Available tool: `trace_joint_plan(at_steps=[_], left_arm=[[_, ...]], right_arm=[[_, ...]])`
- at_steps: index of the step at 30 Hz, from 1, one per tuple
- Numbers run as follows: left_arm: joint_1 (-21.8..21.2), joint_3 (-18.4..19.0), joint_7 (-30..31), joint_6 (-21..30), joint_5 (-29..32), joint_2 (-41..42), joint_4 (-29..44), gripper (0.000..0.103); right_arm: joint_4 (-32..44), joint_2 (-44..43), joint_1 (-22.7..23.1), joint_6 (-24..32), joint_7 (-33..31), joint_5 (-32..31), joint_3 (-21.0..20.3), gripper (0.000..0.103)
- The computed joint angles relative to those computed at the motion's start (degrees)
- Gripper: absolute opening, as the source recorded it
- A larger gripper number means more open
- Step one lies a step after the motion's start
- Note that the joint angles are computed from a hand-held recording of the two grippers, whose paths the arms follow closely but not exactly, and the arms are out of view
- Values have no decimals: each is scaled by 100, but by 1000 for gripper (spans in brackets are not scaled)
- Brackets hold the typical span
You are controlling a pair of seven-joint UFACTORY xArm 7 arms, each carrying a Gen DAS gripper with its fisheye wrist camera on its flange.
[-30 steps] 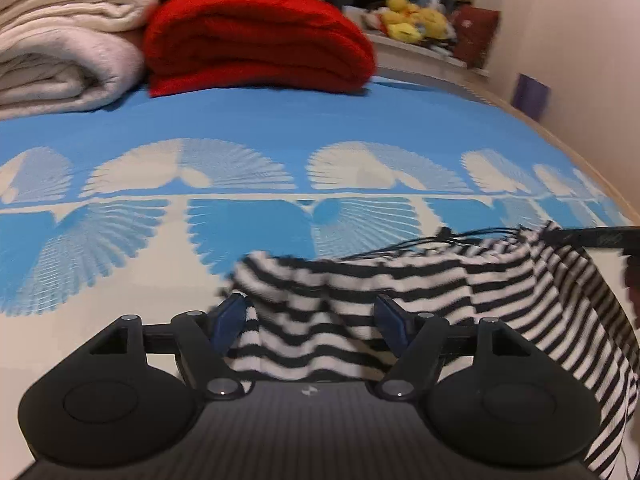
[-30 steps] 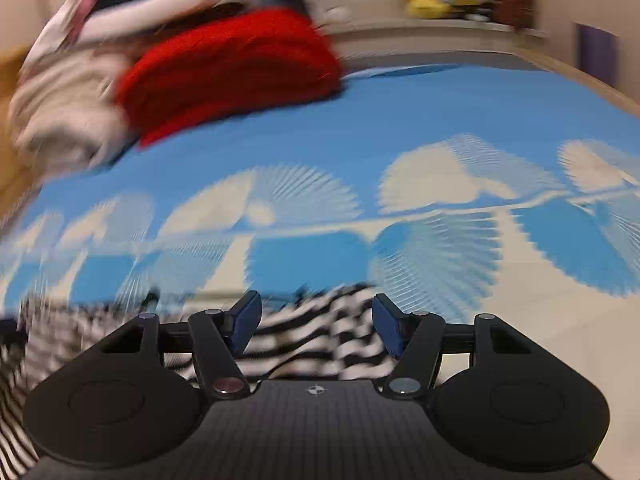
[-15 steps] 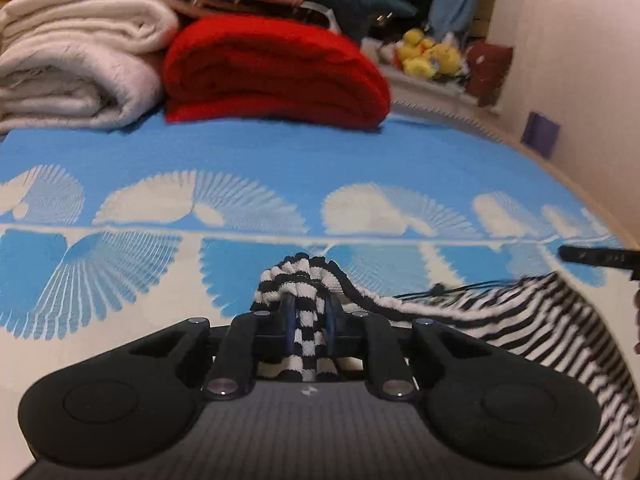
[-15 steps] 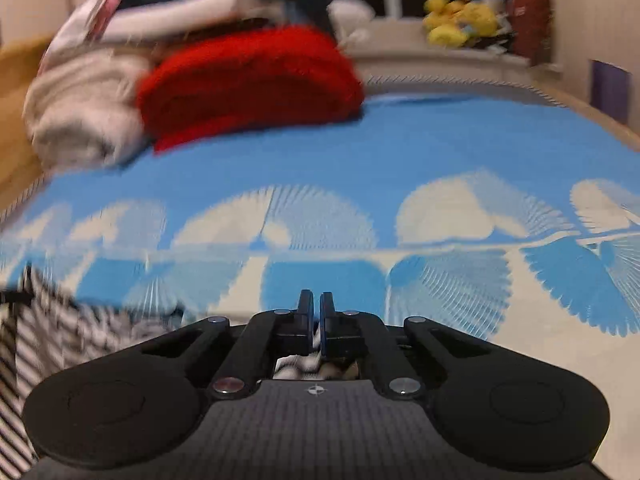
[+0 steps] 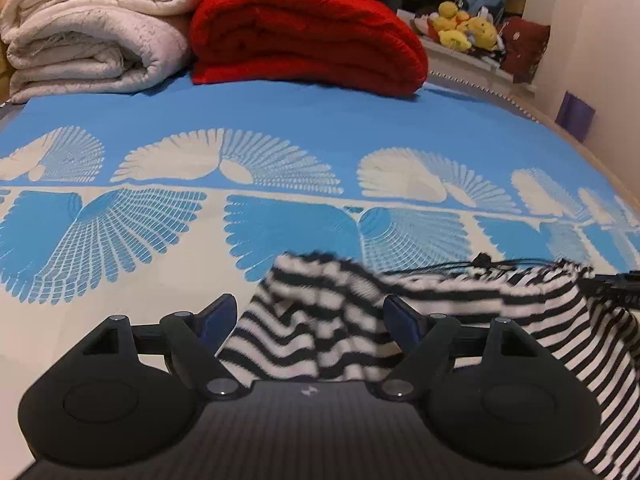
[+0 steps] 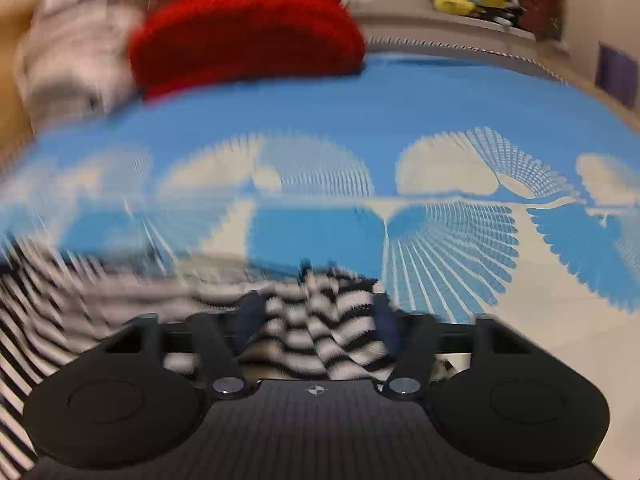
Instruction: Fold small clothes
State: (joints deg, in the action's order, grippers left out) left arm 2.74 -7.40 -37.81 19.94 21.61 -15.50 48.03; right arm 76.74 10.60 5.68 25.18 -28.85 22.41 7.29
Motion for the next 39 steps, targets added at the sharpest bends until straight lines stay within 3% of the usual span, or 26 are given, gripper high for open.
trace_joint_plan(at_steps=[1,4,5,7,9,11,15,17,20,22,26,29,31,36,39], left_arm=[[90,-92,-112,167,175,18,51,84],[89,-31,-189,287,239,31,56,85],[74,0,-184,327,210,34,65,85],[60,35,-159,331,216,39,59,87],[73,14,-204,380,293,63,77,88],[85,-17,-297,420,385,81,93,90],[99,-29,-494,512,567,81,127,95],[-56,147,-270,497,178,28,131,95],[-339,439,319,324,-675,-240,30,95],[-307,379,513,384,-768,-499,-51,95],[-215,200,776,987,-757,-1261,-347,95],[-131,28,804,1907,-788,-1847,-489,95],[-129,-55,790,2441,-811,-2212,-586,95],[-406,-153,760,3603,-1161,-3384,-1070,95],[-598,-311,856,3900,-1199,-3833,-1347,95]], right_arm=[[64,-16,-233,106,-92,189,239,14],[25,-221,-248,-352,-784,1377,225,10],[23,-219,-237,-588,-742,1551,188,10],[11,-90,-145,-930,-197,1353,19,10],[49,144,-104,-888,335,960,-91,11],[115,393,83,-628,1022,184,-312,16],[14,405,186,-855,1443,-793,-340,30],[44,324,181,-831,1813,-1057,-394,52],[-15,49,-178,-774,1586,-615,-135,58],[-160,-254,-369,-755,1201,-121,-13,59],[-784,-1218,-477,-354,-394,1196,-111,65],[-1461,-1981,-334,-22,-1062,1221,-438,68],[-1879,-2434,-346,317,-931,781,-583,69],[-2763,-3421,-293,1288,-517,360,-1063,69],[-2950,-3567,-210,1500,-505,105,-1212,69]])
